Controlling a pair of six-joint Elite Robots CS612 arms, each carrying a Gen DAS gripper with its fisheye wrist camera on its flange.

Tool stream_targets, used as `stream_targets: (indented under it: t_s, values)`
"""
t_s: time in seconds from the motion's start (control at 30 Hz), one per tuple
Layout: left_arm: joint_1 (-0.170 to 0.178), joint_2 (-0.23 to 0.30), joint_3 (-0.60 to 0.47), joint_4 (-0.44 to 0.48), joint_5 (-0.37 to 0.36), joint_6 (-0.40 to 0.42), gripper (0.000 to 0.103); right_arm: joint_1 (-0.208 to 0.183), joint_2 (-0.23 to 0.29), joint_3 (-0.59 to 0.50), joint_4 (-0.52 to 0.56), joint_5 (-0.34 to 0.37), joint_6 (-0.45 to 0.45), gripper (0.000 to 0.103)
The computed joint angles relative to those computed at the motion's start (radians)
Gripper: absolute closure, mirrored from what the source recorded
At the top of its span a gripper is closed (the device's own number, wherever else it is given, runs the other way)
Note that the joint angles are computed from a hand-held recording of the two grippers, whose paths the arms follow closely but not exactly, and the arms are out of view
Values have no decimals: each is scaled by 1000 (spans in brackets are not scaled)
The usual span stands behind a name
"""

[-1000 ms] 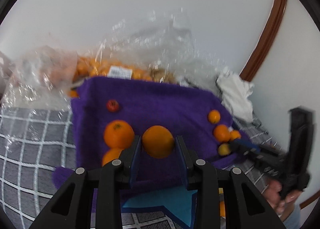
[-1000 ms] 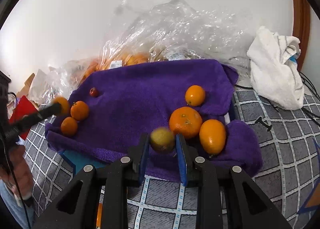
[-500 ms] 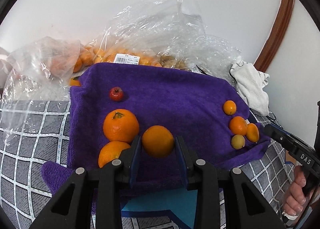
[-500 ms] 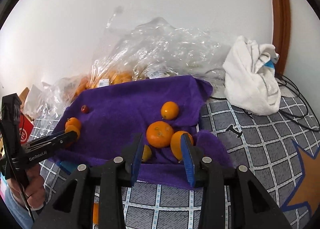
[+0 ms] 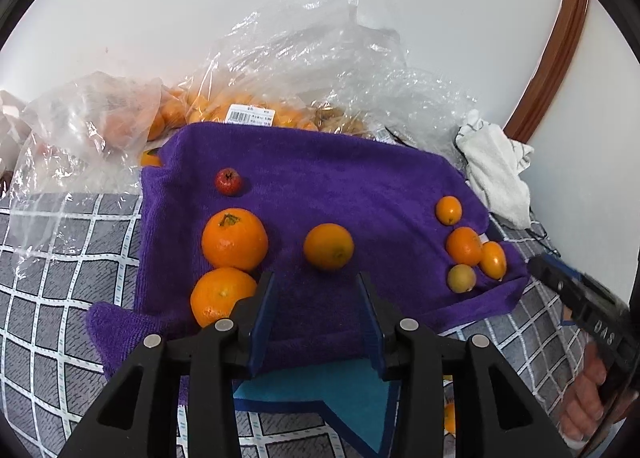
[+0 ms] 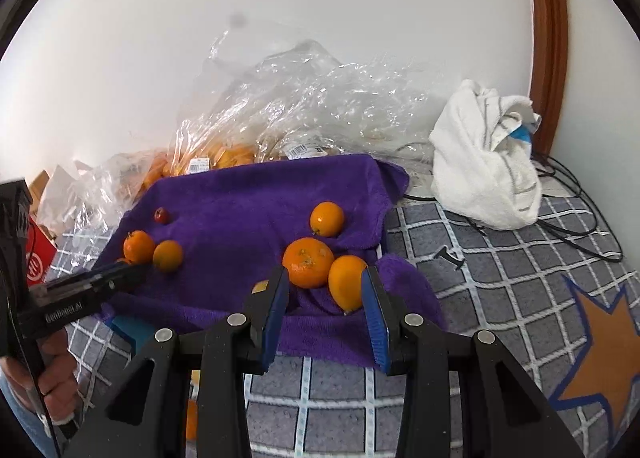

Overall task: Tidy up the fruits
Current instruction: 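Grasp an oval orange on the bed cover with the right tool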

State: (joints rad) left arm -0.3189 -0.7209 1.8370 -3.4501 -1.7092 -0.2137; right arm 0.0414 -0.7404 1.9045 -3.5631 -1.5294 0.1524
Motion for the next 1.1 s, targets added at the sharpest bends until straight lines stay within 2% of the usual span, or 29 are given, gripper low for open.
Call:
stream_targets:
  t_s: [0.1, 0.3, 0.43, 0.6, 0.7, 0.77, 0.87, 0.97, 1.1]
  values:
    - [4, -5, 4, -13, -18, -7, 59, 3, -12, 18, 11, 6, -4, 65]
    - [9, -16, 16, -52, -21, -20, 59, 15, -28, 51, 28, 16, -16, 63]
    - [23, -26, 22, -87, -25, -50, 59, 17, -35, 65, 54, 86, -20, 62]
    - [41, -44, 38, -127, -17, -63, 59, 36, -33, 79, 50, 139, -50, 57]
    - [48, -59, 48, -116, -26, -61, 59, 53, -28, 78, 72, 153, -63, 56]
    - [53, -66, 62, -124, -46, -61, 59, 67, -23, 73, 87, 147, -84, 56]
    - [52, -77, 86, -116, -57, -37, 59, 92, -12, 56, 116, 85, -120, 56]
    - [41, -83, 111, -122, -30, -4, 59, 98, -1, 38, 155, 59, -123, 70]
    - [31, -83, 132, -99, -17, 6, 59, 101, -4, 54, 95, 29, -135, 70]
